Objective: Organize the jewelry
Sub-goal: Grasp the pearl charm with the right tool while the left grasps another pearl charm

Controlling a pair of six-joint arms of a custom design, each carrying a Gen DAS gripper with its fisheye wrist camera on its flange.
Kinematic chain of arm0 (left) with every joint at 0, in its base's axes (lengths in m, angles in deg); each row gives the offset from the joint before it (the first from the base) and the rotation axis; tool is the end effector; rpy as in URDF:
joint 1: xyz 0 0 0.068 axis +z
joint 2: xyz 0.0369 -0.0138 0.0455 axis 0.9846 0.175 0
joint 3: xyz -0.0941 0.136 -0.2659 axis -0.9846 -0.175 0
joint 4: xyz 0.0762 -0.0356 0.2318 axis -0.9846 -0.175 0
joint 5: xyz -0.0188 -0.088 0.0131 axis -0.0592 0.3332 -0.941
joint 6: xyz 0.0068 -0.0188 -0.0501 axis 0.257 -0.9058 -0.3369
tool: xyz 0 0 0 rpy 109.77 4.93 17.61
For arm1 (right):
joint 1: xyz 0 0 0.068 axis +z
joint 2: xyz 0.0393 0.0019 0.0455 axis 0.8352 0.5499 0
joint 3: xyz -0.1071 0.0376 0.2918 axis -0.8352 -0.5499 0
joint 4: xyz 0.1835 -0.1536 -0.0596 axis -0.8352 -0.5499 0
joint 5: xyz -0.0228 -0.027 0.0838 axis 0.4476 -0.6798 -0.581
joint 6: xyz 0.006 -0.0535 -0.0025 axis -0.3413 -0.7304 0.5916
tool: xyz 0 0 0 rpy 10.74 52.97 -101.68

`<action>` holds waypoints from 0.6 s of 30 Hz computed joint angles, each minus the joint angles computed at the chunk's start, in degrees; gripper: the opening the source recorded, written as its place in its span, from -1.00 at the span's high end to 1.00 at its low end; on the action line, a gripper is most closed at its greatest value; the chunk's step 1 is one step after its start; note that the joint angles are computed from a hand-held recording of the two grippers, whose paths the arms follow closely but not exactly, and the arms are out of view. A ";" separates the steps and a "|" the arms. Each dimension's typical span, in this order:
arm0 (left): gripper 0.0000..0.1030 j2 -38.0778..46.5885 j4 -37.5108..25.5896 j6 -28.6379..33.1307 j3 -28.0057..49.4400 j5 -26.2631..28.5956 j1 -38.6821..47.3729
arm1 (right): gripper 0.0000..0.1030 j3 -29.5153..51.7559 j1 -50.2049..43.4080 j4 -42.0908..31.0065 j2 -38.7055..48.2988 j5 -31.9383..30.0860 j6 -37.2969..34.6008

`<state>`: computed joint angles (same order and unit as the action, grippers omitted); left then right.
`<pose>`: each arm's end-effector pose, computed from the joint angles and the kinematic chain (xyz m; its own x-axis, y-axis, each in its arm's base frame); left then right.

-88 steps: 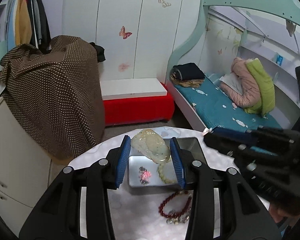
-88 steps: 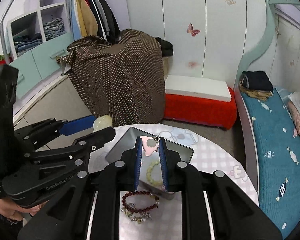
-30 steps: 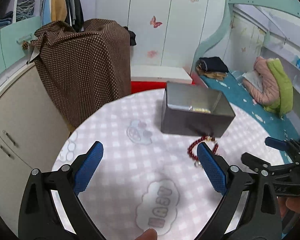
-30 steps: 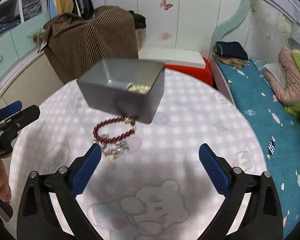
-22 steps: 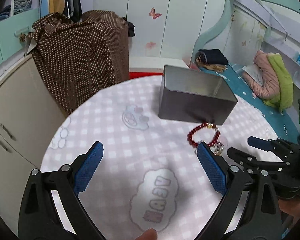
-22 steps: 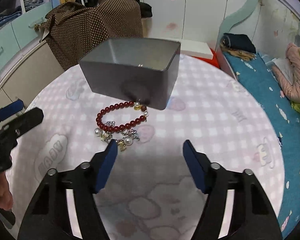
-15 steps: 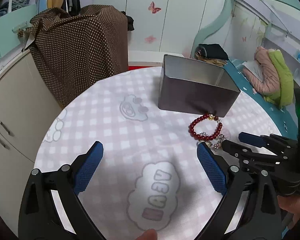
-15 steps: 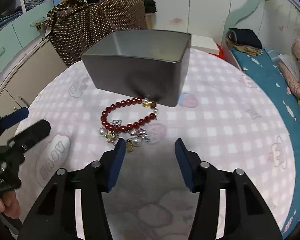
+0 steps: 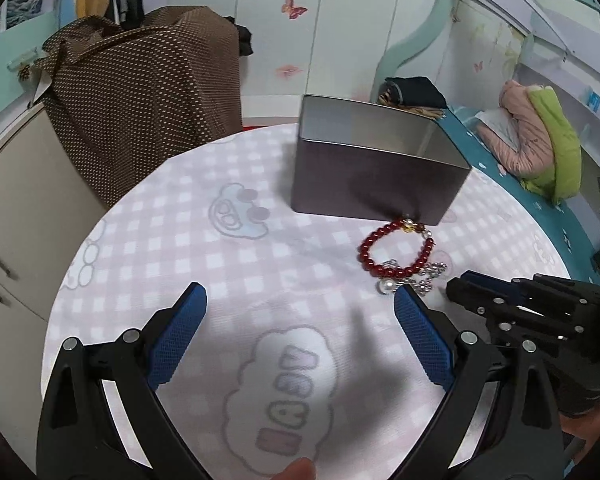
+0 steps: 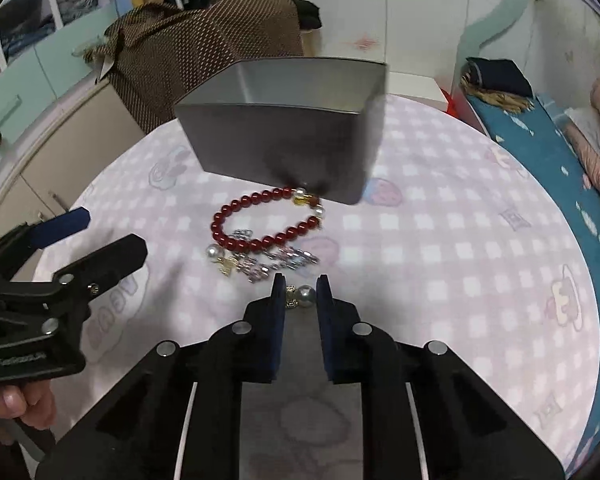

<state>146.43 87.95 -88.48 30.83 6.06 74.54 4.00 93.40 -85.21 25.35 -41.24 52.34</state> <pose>0.2595 -0.0249 0.1937 -0.7396 -0.0295 -0.6724 0.0285 0.9968 -0.0750 0.2591 0.1919 0.1905 -0.7703 -0.2222 -0.5977 -0.3770 0.9146 0.1459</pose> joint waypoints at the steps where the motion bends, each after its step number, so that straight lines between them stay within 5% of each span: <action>1: -0.84 0.49 0.26 -0.04 0.19 -0.02 -0.50 | 0.74 -0.73 -0.42 0.19 -0.66 -0.04 0.00; 12: -0.82 8.59 2.68 -0.68 3.79 -3.54 -5.36 | 0.74 -3.96 -4.08 0.16 -5.68 -1.79 0.49; 13: -0.75 9.19 2.47 -1.01 4.09 -3.23 -5.08 | 0.74 -4.12 -4.23 0.23 -5.87 -1.89 0.44; 14: -0.47 9.62 2.34 -1.03 4.23 -2.59 -4.82 | 0.74 -4.26 -4.38 0.26 -6.02 -1.97 0.35; 18: -0.20 9.76 2.68 -0.49 4.01 0.55 -3.99 | 0.74 -4.52 -4.86 0.64 -6.04 -2.53 0.37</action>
